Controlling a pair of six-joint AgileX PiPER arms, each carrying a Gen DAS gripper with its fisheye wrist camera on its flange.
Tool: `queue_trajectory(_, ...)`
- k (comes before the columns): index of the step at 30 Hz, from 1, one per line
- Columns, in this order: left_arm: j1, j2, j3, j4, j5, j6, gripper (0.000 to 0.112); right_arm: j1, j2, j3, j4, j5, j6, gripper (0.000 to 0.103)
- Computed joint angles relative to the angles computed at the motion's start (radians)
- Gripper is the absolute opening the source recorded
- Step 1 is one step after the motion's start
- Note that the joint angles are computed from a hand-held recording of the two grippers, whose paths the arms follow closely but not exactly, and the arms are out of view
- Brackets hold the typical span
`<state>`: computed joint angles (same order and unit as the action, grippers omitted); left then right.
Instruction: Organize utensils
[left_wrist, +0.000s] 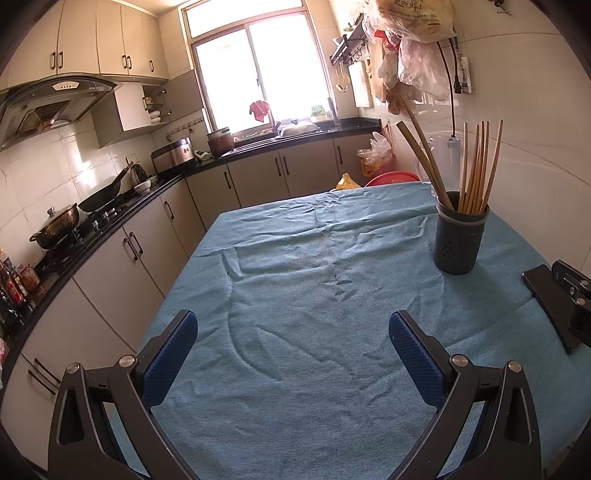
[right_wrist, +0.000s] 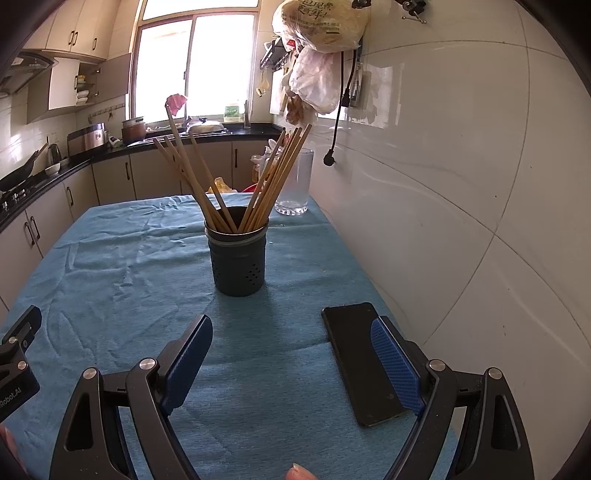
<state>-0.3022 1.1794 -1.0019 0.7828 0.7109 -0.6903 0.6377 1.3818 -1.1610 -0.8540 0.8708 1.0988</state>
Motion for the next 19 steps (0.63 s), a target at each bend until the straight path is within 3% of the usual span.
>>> queue_trajectory(17, 0.007, 0.0, -0.006, 0.009, 0.007, -0.022, 0.103, 0.015, 0.008, -0.001, -0.001, 0.001, 0.003, 0.091)
queue_trajectory(19, 0.053, 0.005, -0.021, -0.054, -0.013, 0.038, 0.103, 0.007, 0.012, -0.004, 0.019, -0.013, -0.014, 0.091)
